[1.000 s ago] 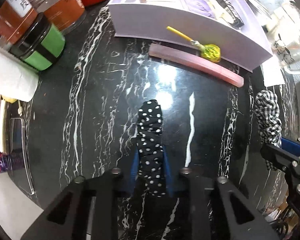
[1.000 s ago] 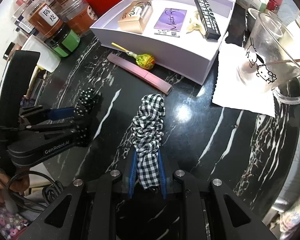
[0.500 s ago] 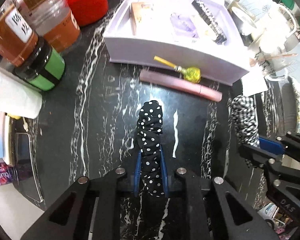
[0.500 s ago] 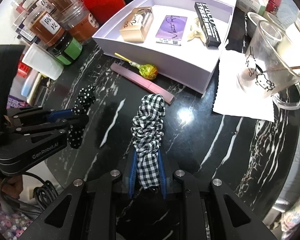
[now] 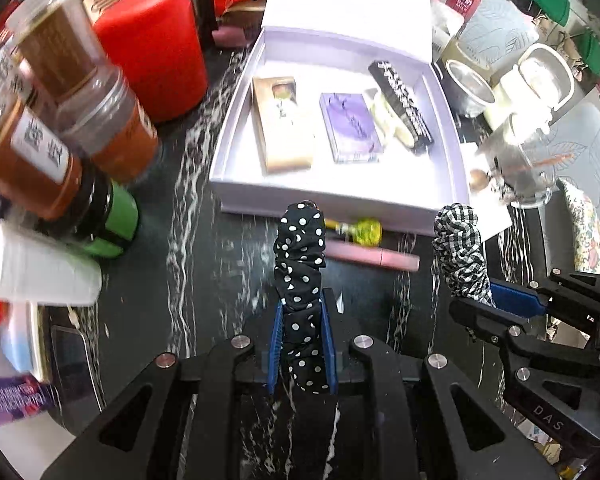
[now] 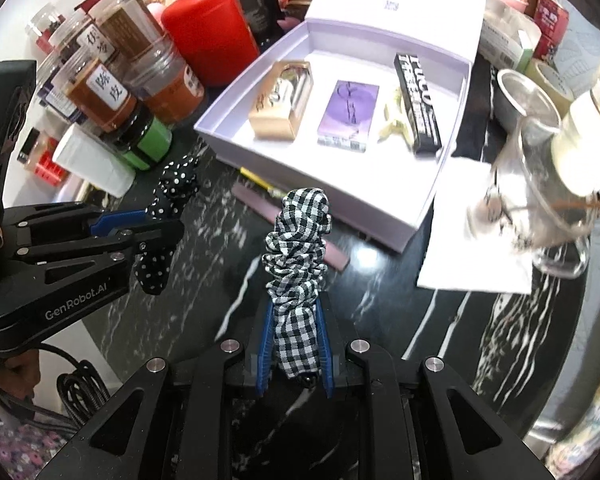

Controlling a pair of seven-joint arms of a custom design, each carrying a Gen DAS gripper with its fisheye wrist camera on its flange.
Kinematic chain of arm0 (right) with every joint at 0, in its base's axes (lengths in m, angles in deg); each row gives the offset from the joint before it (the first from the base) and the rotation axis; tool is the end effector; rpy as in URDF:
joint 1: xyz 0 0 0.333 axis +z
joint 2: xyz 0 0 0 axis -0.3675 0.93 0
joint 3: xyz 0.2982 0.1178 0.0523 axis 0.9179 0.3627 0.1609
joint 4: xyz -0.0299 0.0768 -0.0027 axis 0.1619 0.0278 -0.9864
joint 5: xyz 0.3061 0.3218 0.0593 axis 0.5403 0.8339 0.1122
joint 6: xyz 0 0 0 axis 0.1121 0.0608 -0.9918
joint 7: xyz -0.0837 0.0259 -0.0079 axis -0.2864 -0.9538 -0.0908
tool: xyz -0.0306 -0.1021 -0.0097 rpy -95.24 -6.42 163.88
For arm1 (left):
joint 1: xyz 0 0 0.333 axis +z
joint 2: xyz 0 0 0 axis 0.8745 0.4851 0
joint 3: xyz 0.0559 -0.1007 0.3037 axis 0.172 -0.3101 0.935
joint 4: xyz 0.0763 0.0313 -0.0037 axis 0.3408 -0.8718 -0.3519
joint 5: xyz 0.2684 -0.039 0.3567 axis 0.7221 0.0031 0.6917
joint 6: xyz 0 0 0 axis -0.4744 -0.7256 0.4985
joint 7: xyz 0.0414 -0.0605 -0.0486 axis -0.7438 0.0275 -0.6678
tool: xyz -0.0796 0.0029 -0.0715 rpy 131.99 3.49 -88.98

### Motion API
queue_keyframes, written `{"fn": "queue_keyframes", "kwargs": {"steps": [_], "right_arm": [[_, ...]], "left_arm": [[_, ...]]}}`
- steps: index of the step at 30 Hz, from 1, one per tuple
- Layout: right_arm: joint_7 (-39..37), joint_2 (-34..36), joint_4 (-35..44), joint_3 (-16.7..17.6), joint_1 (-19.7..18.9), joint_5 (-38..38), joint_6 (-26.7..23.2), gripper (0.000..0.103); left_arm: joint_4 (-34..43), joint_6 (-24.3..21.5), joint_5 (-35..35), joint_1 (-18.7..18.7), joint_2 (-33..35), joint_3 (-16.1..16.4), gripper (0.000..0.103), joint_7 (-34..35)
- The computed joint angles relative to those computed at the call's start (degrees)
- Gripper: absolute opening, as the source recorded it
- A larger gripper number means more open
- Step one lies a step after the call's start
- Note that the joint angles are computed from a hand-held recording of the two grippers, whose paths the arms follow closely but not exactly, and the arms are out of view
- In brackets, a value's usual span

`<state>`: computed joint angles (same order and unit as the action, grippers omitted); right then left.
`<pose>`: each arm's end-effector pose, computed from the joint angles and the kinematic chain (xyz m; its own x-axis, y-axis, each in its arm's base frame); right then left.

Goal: Organize rigid objects
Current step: 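Lift and carry both scrunchies over the gift box with both grippers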

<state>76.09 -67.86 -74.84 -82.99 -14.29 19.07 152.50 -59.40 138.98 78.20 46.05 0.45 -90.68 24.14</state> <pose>0.6617 0.1466 0.3782 0.4143 -0.8808 -0.2292 -0.8892 -0.3380 -0.3084 0.6774 -0.2738 0.3791 -0.0566 -0.9953 0.0788 -0.9616 0.0331 -0.2723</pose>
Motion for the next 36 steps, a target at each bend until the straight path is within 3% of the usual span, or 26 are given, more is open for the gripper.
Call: {"fn": "queue_keyframes", "kwargs": {"steps": [20,36], "right_arm": [[7.0,12.3,16.2,1.4,-0.7,-4.9,-1.3,0.020],[10.2,24.2,33.3,1.8,-1.2,-10.0,-5.6,0.020]], "left_arm": [[19.6,-3.9,-2.1,1.1,13.8,1.3,0.018,7.2],[43.2,-10.7,-1.2,-0.4,29.2,2.8,0.018,10.3]]}}
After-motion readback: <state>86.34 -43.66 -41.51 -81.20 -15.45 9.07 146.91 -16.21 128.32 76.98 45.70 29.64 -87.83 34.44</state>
